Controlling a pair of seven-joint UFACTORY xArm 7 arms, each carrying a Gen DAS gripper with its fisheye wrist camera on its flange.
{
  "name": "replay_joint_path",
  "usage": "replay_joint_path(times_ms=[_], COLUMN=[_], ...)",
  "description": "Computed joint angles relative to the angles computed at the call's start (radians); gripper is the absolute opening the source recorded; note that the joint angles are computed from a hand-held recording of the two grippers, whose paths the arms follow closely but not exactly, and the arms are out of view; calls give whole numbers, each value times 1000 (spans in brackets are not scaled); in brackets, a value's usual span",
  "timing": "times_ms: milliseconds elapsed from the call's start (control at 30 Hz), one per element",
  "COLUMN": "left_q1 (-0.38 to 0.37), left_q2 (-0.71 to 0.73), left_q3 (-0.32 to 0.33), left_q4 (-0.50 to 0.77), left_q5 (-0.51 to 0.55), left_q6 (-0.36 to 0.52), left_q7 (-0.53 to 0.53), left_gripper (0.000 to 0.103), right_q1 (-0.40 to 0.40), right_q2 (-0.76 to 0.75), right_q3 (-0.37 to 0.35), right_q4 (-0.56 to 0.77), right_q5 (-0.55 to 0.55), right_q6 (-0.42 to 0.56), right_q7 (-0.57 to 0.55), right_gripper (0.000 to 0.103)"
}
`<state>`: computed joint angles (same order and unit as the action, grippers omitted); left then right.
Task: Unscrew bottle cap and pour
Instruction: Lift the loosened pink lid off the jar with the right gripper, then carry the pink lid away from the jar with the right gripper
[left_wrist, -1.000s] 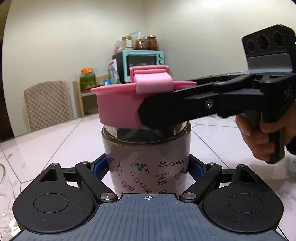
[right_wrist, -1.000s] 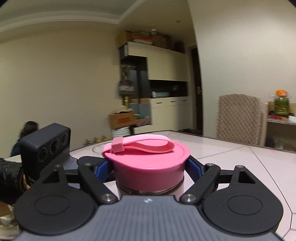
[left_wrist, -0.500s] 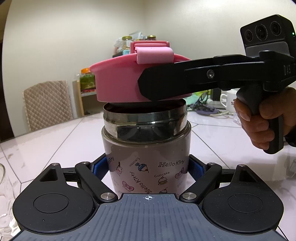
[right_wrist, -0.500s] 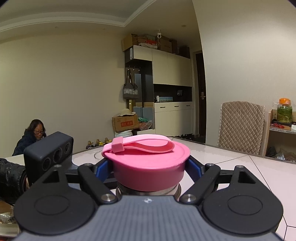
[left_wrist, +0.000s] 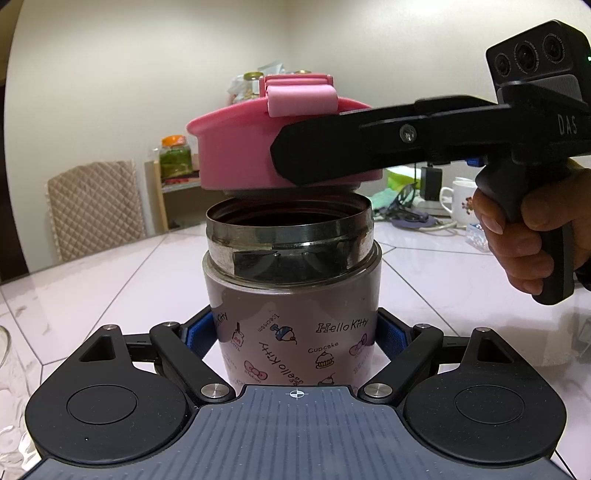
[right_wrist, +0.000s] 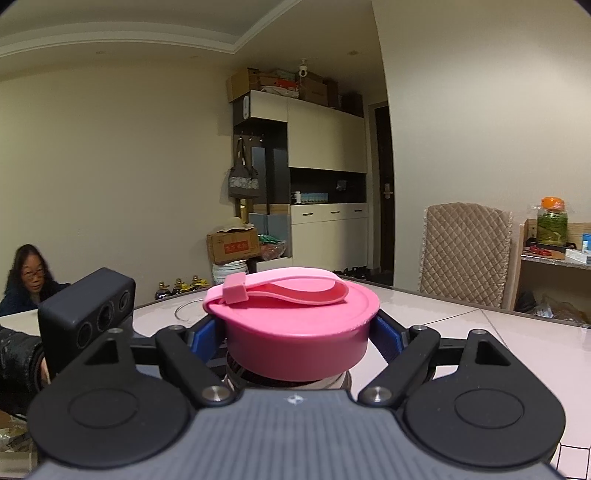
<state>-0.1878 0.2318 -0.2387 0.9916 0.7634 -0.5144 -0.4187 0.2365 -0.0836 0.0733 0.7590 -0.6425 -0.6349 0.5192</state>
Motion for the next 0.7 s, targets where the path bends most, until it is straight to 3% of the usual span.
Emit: replay_joint_path(times_ms=[233,367,633,700], left_q1=[-9,-24,-63,-76], left_q2=[-2,-7,-30,-40], left_q3=[2,5,14,19], left_q4=[-7,-14,-43,-60], left_q5=[-26,-65,-174,-212], left_q6=[-1,5,17,16], left_q7=[14,39,112,139], left_gripper=[90,90,90,90], right_q1=[17,32,28,34], right_q2=[-36,-58,-93,-99], right_q3=[28,57,205,221], right_q4=[-36,-61,-93,-103], right_q5=[140,282,757,832], right_q6=[28,51,83,75], right_q7=[-104,-206,-530,-582], right_gripper=[84,84,84,84])
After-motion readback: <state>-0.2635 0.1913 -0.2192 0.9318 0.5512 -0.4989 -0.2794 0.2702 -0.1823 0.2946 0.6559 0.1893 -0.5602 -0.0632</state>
